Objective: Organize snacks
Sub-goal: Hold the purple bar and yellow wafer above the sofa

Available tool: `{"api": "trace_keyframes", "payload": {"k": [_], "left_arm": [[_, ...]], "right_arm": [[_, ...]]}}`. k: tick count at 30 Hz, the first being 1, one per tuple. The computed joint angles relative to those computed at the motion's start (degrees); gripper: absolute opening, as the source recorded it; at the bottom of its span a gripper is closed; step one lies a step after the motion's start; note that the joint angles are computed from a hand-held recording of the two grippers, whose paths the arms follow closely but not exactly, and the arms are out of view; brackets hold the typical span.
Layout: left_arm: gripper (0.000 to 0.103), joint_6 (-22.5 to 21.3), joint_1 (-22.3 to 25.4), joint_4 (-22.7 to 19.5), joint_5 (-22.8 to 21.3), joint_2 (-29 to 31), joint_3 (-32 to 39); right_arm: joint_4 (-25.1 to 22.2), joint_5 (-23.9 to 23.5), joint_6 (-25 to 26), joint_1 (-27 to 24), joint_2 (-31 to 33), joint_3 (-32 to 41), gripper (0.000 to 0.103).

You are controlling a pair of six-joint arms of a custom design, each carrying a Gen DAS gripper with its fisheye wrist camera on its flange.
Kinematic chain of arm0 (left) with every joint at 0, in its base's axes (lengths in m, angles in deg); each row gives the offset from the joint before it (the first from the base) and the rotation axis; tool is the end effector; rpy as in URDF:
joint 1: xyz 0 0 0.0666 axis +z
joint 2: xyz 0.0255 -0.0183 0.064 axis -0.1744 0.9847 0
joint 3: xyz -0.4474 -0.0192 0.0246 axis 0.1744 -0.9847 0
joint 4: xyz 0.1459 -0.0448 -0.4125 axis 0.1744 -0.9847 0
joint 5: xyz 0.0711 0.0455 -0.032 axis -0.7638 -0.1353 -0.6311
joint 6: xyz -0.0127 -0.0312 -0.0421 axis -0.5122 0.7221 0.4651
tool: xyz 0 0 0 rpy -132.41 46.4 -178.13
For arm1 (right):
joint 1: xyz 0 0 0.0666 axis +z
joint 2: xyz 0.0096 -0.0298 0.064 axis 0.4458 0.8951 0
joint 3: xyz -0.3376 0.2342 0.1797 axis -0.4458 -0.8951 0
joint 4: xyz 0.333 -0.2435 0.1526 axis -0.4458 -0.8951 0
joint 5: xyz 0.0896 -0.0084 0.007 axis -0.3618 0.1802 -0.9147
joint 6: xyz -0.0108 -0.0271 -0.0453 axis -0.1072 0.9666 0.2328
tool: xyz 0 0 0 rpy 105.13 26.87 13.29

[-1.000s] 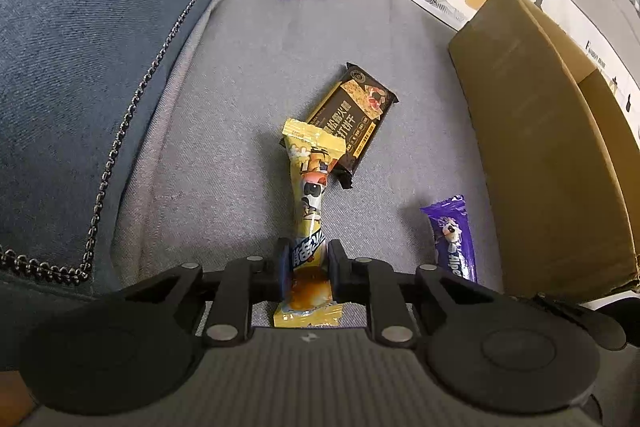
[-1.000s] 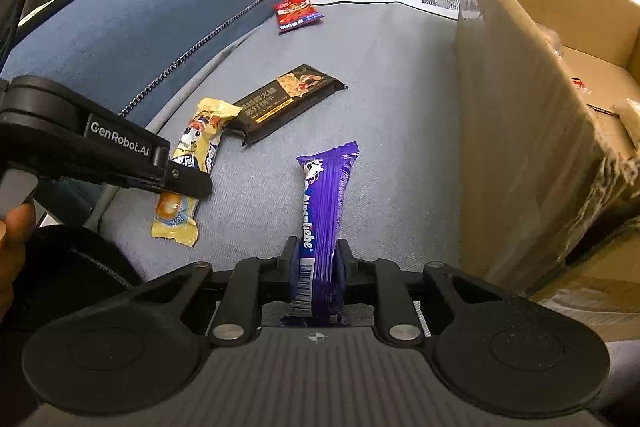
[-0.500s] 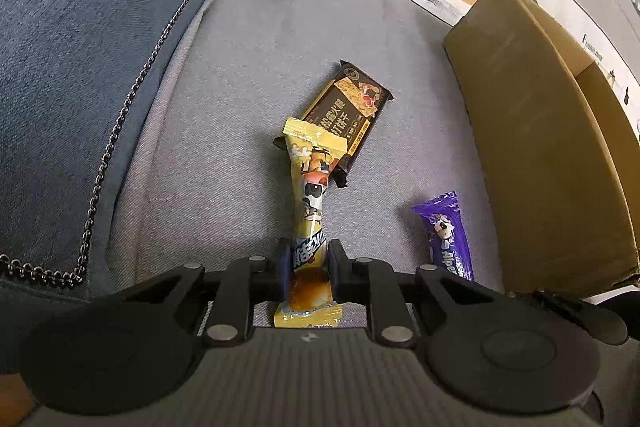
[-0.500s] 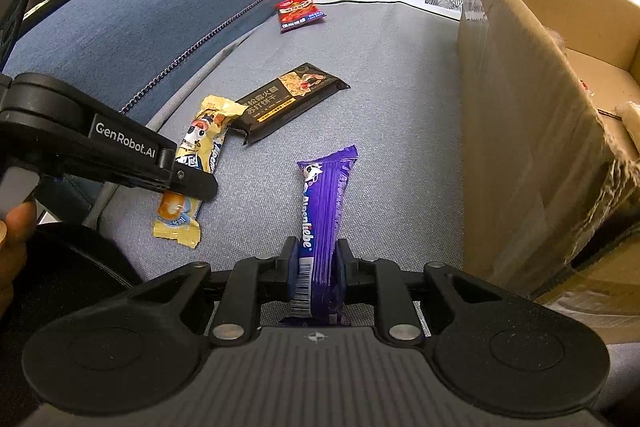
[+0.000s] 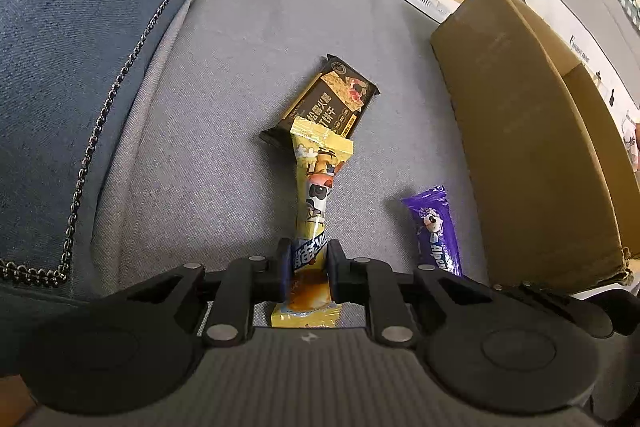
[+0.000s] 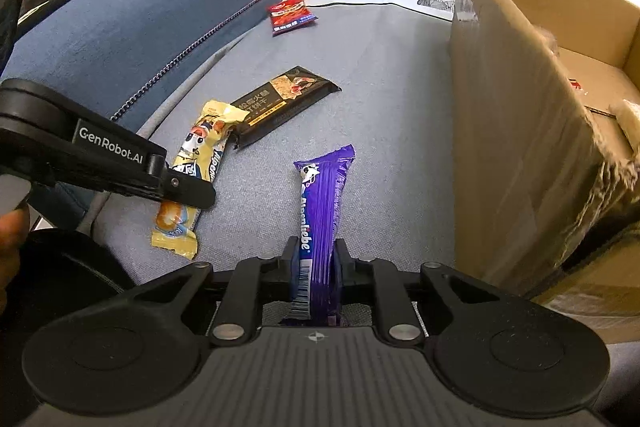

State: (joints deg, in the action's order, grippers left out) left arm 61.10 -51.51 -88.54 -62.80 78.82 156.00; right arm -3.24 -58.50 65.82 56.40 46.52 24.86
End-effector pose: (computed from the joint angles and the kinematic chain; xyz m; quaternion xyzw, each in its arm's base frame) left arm 0.3356 -0.2893 0.5151 -0.1063 0.9617 -0.1176 0.2236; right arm 0.3273 0.1907 0.4587 -0.1217 0.9275 0.1659 0.3121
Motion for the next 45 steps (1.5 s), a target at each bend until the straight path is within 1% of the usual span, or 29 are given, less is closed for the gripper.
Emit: {"api": "trace_keyframes", "payload": {"k": [11, 30, 35, 39, 45], "left_arm": [[0.019, -0.87, -0.37, -0.44, -0.75, 0.56, 0.52], [0.018, -0.51, -0.17, 0.94, -0.47, -0.39, -0.32], [0.018, -0.7, -0.21, 2.16, -0.72, -1.05, -0.92], [0.018, -1.03, -0.43, 3.46, -1.19, -1.81, -1.48], [0.018, -1.56, -1.15, 5.87, -2.63, -3.03, -2.42]], "right_arm": [[0.12, 0.2, 0.46, 0.18, 0.19, 0.0, 0.019], [0.68, 0.59, 0.5, 0.32, -0.04, -0.35, 0.017], [2.16, 0.86, 0.09, 0.24, -0.82, -0.75, 0.016], [3.93, 1.45, 0.78, 0.45, -1.78, -1.03, 0.016], [5.12, 1.94, 1.75, 0.32, -3.39, -1.31, 0.016]]}}
